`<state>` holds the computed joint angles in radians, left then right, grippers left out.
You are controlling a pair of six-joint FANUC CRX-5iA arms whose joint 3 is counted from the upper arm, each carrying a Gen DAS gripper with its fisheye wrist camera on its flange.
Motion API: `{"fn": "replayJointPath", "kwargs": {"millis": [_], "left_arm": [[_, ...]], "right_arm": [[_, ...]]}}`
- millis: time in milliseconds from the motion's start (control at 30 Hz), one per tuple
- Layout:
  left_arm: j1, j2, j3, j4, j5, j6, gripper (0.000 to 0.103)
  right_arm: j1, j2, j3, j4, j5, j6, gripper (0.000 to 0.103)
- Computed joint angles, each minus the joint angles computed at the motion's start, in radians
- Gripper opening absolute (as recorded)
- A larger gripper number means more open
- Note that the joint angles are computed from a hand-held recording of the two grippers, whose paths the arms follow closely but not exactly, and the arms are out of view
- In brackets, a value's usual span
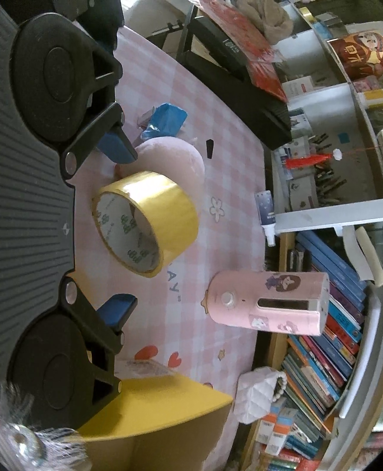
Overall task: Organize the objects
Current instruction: 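Grasp the yellow tape roll with the right tool while the left tool grasps the grey toy car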
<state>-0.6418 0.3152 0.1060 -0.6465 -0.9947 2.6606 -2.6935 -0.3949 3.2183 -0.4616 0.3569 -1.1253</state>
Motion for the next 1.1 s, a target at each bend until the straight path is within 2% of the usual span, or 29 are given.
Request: {"fn": "replayJointPath", "kwargs": {"millis": [167, 233, 333, 367, 433, 700, 1000, 1100], "left_arm": [[0.021, 0.017, 0.006, 0.029, 0.021, -0.036, 0.049], [0.027, 0.017, 0.001, 0.035, 0.038, -0.042, 0.042], [0.034, 0.018, -0.001, 0.043, 0.048, -0.049, 0.041], [0.035, 0.016, -0.003, 0.045, 0.050, -0.050, 0.041], [0.029, 0.008, -0.004, 0.030, 0.045, -0.026, 0.041], [-0.017, -0.061, -0.031, -0.055, 0.020, 0.120, 0.041], [-0.095, -0.114, -0.048, -0.150, -0.044, 0.225, 0.041], [-0.119, -0.129, -0.055, -0.171, -0.063, 0.252, 0.041]], "right_arm": [[-0.008, -0.042, -0.044, -0.007, 0.032, 0.012, 0.096], [-0.009, -0.057, -0.056, -0.013, 0.037, 0.018, 0.098], [-0.008, -0.075, -0.069, -0.032, 0.037, 0.037, 0.096], [-0.006, -0.078, -0.057, -0.080, 0.027, 0.084, 0.095], [-0.003, -0.080, -0.048, -0.118, 0.017, 0.125, 0.091], [0.008, -0.011, 0.077, -0.320, -0.081, 0.272, 0.089], [0.015, 0.081, 0.170, -0.371, -0.089, 0.318, 0.089], [0.018, 0.112, 0.196, -0.351, -0.086, 0.302, 0.089]]}}
